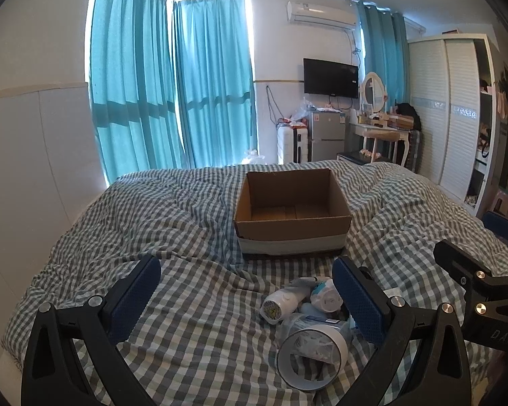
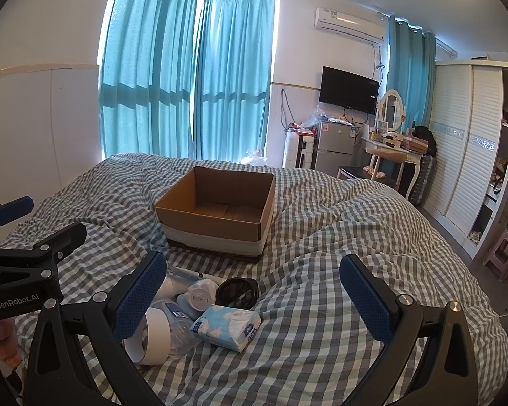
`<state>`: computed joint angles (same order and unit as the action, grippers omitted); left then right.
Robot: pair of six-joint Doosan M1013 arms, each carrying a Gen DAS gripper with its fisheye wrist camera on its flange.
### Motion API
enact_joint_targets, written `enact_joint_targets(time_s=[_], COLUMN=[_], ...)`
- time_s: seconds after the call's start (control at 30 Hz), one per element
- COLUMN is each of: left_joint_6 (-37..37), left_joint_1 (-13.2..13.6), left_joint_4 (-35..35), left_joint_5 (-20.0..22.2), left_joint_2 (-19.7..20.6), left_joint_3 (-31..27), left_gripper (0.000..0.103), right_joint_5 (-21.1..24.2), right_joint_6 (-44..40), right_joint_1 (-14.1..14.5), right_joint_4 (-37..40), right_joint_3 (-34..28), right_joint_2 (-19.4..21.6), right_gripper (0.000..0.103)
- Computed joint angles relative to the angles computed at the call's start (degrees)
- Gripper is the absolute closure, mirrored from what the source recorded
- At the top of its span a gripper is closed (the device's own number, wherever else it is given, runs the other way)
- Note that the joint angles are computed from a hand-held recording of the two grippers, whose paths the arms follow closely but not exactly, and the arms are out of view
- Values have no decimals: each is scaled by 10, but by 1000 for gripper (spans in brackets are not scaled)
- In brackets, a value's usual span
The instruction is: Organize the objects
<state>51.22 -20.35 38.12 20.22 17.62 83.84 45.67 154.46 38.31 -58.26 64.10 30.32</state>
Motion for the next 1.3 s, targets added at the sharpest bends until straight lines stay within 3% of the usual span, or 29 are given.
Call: enact_joint_targets(time_s=[0.23,0.5,0.7,0.9,1.0,1.07,1.1,1.13,1.3], left_joint_6=[61,209,303,397,413,425,446,459,410], left_joint_1=[1,-1,-3,9,9,9,11,12,4], left_joint_4=[-57,-187,-260,-398,-420,-426,-446,-456,-385], left_joint_5=[10,42,90,154,196,200,203,205,167], left_joint_2=[6,25,52,86,103,106,105,103,84], left_joint_3=[-2,-9,-25,-55,-71,-71,-72,-71,-53], left_gripper=[0,0,0,0,1,11,21,21,21], right_joint_5=[11,34,44,45,46,47,47,45,48], right_joint_6=[-9,-45,-63,-75,-87,-94,-97,-101,-131], right_joint_1=[-2,-11,-16,-19,-22,-24,-26,-27,-29], right_joint_4=[11,59,80,94,106,116,121,128,160], right_joint_3=[3,-4,-8,-9,-11,-15,-16,-16,-30], right_joint_2=[1,13,18,23,27,30,31,32,42], right_gripper=[0,0,0,0,0,0,0,0,0])
